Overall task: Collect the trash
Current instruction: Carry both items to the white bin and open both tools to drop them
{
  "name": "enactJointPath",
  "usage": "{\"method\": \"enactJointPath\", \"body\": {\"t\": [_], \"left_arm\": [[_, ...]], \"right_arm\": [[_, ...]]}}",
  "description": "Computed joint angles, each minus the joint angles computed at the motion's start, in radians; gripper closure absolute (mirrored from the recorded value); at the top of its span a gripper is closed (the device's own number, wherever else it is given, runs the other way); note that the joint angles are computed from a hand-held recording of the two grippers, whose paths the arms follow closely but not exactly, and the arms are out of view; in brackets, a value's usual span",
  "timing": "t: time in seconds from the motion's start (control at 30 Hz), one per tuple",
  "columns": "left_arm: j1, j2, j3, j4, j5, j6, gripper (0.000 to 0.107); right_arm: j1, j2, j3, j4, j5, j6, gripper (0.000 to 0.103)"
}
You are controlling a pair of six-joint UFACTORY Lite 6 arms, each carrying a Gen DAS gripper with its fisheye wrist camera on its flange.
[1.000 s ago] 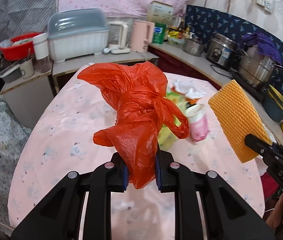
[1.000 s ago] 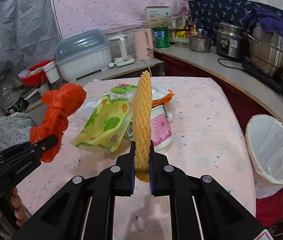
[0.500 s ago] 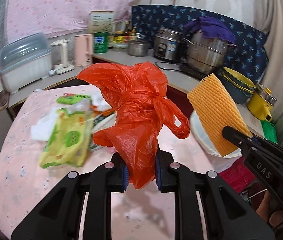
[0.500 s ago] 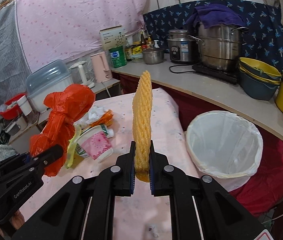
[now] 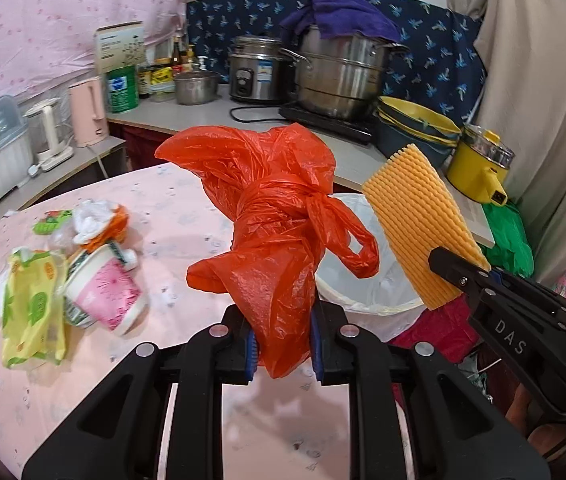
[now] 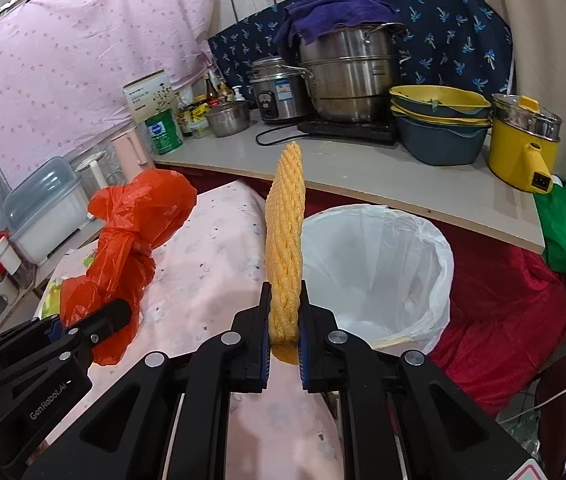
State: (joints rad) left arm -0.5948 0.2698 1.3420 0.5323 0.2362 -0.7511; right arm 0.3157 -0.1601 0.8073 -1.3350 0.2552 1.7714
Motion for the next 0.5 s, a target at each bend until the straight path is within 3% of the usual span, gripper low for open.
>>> {"method": "enactJointPath", "body": {"t": [0.1, 0.3, 0.5], "left_arm": [[-0.031, 0.083, 0.081, -0.017, 0.009, 0.029, 0.088], [-0.066, 0.273, 0.286, -0.218, 0.037, 0.241, 0.088], [-0.094, 0.471, 0.522, -0.294, 0.091, 0.337, 0.088]], "right_arm": [[-0.08, 0.005, -0.017, -0.021, -0.045, 0.008, 0.093], [-0.208, 0.058, -0.018, -0.156, -0.117, 0.114, 0.093], [-0.295, 0.16, 0.022, -0.52, -0.174, 0.454, 0.093]]}}
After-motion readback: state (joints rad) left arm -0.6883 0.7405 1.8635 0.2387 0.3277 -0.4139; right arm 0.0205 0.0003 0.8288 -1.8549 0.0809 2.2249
